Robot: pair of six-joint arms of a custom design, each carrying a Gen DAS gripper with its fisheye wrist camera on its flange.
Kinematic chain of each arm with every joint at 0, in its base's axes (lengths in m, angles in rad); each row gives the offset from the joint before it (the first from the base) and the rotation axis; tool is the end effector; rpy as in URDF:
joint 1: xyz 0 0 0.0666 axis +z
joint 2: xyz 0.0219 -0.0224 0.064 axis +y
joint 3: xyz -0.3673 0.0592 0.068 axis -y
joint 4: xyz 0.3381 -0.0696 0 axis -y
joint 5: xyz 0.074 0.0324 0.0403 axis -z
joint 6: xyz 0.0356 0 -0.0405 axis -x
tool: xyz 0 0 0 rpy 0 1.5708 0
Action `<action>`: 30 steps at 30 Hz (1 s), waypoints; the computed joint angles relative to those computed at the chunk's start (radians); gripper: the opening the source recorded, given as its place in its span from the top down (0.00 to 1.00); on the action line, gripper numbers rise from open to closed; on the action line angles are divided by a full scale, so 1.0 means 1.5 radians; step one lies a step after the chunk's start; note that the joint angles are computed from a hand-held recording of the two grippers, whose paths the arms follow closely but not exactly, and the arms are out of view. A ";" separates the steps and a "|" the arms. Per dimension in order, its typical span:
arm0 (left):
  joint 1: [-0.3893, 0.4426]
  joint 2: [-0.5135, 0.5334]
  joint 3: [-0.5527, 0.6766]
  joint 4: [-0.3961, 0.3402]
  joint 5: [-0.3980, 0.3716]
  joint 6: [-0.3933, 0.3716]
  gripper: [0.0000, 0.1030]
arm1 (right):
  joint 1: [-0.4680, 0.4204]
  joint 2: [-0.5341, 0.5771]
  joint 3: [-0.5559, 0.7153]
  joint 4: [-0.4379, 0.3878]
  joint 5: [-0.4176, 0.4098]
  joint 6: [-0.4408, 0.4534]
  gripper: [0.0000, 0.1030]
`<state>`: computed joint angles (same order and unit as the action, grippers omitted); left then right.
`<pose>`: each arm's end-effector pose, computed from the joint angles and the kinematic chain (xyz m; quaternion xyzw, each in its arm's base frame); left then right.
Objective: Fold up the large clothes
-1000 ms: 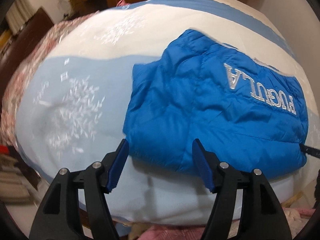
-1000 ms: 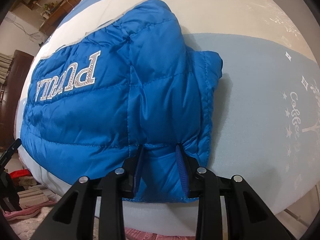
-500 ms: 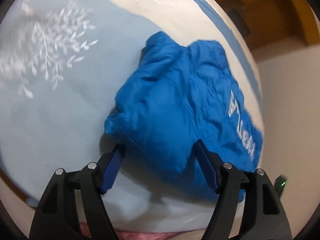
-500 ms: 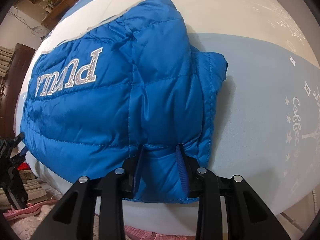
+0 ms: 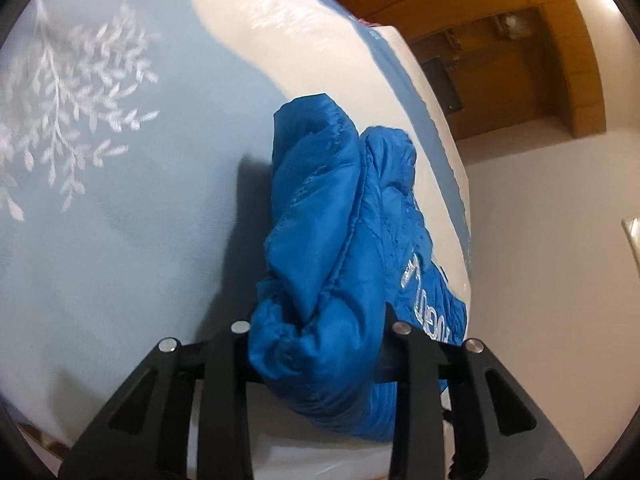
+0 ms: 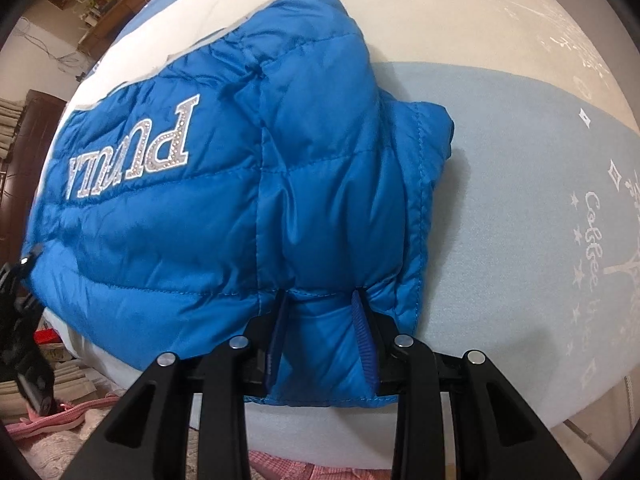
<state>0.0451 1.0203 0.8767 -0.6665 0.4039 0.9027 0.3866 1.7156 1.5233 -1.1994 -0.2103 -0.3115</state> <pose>0.2961 -0.0010 0.3534 -0.3489 0.8434 -0.3206 0.2533 0.4542 0.1925 0.3125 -0.0466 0.9894 0.1286 0.0478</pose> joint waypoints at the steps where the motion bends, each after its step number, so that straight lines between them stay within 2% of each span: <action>1: -0.001 -0.001 0.000 -0.007 -0.004 -0.005 0.72 | 0.000 0.000 0.001 0.000 0.001 -0.002 0.68; 4: 0.017 0.024 -0.024 -0.007 0.018 -0.002 0.72 | 0.002 0.000 0.001 0.000 0.003 -0.009 0.68; 6: 0.030 0.028 -0.050 0.021 0.041 0.000 0.69 | 0.002 -0.001 0.001 0.001 0.000 -0.012 0.68; 9: 0.027 0.037 -0.064 0.038 0.040 -0.025 0.67 | 0.005 -0.001 0.001 0.003 0.004 -0.017 0.68; 11: 0.027 0.041 -0.058 0.028 0.040 -0.034 0.67 | 0.008 -0.003 -0.001 0.006 0.006 -0.020 0.68; 21: 0.029 0.055 -0.058 0.047 0.040 -0.031 0.66 | 0.004 -0.021 -0.032 0.046 -0.020 -0.026 0.68; 24: 0.022 0.042 -0.045 0.013 0.018 -0.039 0.68 | 0.002 -0.024 -0.037 0.053 -0.026 -0.025 0.68; 28: -0.018 0.033 0.015 -0.055 -0.053 -0.072 0.71 | -0.006 -0.031 -0.041 0.053 -0.038 -0.028 0.66; 30: -0.036 0.030 0.040 -0.077 -0.077 -0.076 0.71 | -0.012 -0.038 -0.037 0.045 -0.037 -0.024 0.62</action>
<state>-0.0088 1.0650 0.9360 -0.7822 0.2884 0.7889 0.3693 1.6580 1.4674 -1.1322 -0.2654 -0.3474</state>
